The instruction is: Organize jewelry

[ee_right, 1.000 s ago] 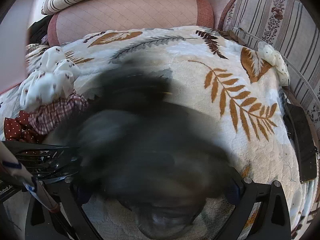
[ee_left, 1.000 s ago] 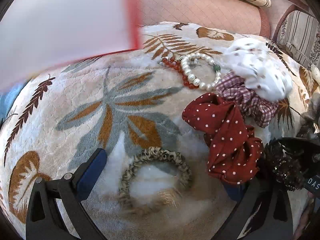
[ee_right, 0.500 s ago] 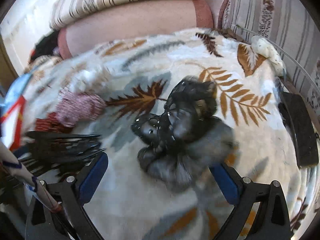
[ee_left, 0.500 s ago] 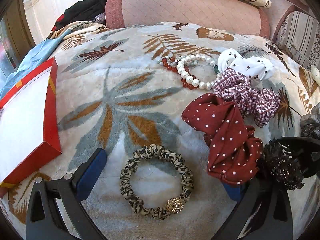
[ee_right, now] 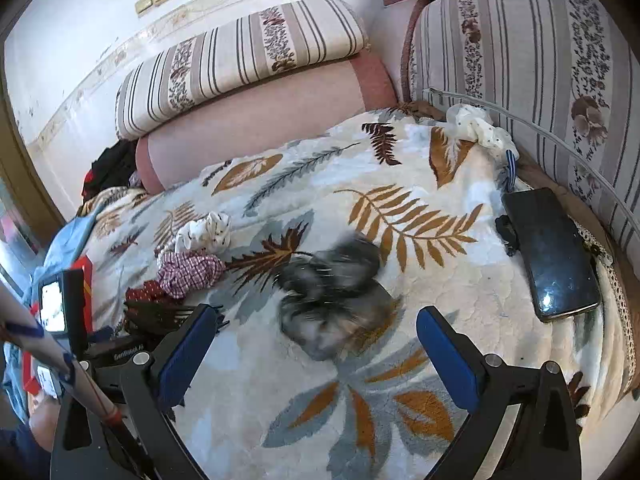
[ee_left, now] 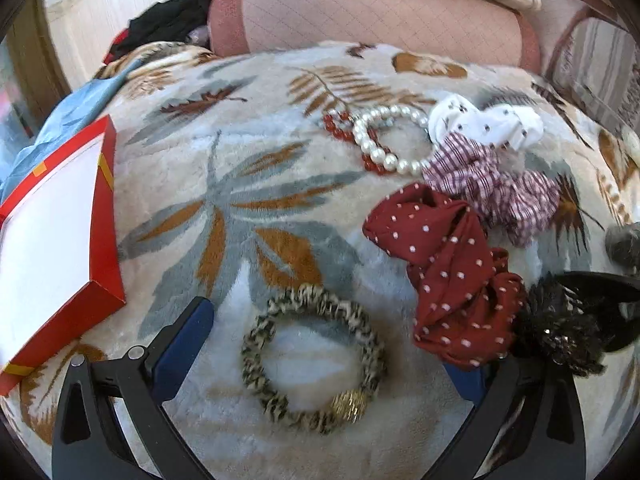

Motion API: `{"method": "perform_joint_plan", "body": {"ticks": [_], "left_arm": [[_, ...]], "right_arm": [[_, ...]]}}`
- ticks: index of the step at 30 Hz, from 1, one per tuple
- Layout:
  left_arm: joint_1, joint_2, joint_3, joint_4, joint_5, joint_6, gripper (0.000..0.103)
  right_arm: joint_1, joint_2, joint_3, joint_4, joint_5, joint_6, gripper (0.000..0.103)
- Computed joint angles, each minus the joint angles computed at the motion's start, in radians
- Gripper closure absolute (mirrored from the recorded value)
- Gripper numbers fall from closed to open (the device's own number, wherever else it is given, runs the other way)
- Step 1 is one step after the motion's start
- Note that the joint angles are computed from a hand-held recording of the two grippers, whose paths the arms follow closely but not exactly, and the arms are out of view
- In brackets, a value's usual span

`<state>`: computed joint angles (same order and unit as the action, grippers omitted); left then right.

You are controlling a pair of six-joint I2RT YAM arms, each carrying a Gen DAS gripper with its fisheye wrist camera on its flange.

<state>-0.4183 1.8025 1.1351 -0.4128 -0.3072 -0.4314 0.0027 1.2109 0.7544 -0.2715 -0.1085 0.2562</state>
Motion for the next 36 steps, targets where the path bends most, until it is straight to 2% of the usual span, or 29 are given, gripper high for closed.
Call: {"method": "perform_joint_plan", "body": {"ticks": [3, 5, 9, 13, 16, 19, 36], "left_arm": [[0.0, -0.095, -0.093, 0.019, 0.046, -0.004, 0.0], [-0.01, -0.234, -0.212, 0.067, 0.06, 0.006, 0.0], [-0.075, -0.498, -0.329, 0.023, -0.031, 0.004, 0.0], [-0.172, -0.644, -0.377, -0.039, -0.15, -0.033, 0.0], [-0.224, -0.674, -0.404, -0.044, -0.212, -0.048, 0.0], [-0.231, -0.67, -0.415, -0.036, -0.221, -0.035, 0.0], [-0.258, -0.661, -0.425, -0.036, -0.224, -0.053, 0.0]], "right_arm": [[-0.027, -0.022, -0.007, 0.002, -0.043, 0.01, 0.001], [-0.023, -0.042, -0.016, 0.009, -0.047, 0.007, 0.001], [0.024, -0.059, -0.031, 0.012, -0.049, 0.001, 0.001], [0.123, -0.083, -0.049, 0.007, -0.038, 0.018, 0.002], [0.208, -0.116, -0.068, 0.006, 0.014, 0.025, 0.002], [0.264, -0.143, -0.087, -0.002, 0.081, 0.015, 0.002], [0.266, -0.135, -0.11, -0.007, 0.097, 0.004, 0.002]]}}
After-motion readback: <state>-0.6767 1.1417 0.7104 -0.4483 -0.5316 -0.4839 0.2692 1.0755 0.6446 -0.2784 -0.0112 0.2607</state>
